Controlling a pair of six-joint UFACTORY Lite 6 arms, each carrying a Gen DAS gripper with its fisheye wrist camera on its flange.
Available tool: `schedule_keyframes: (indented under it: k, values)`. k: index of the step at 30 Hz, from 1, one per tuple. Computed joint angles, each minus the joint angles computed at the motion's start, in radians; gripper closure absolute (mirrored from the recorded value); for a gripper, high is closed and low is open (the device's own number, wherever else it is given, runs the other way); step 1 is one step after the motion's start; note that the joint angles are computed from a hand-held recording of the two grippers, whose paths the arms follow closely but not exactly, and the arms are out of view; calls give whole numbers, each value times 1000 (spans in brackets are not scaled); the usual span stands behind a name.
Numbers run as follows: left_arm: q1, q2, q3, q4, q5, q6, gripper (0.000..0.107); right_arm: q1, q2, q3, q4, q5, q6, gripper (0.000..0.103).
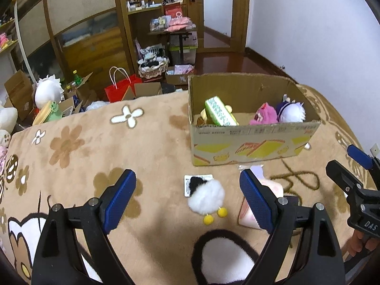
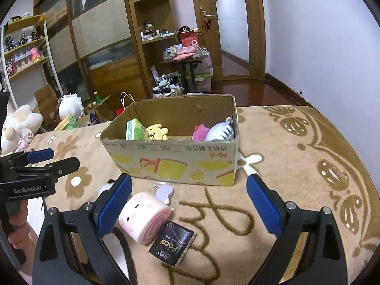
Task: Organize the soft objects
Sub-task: 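Lower the left tool onto the white penguin plush while the right tool lowers onto the pink roll plush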
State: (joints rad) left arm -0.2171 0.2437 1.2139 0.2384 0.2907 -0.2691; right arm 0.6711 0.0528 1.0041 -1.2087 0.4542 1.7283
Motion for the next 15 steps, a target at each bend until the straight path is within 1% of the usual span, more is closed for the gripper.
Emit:
schedule_keyframes:
  k: [4,11,15]
  values:
    - [-15,37,15,52,23,-50,19,15,26,8,-7,20,22,2]
    - [-27,115,68,81,68,-83,19,13,109,44,15,-8,3,2]
    - [-12,184,132,-5,102,-11,19,4,158,62,29,-36,-10,2]
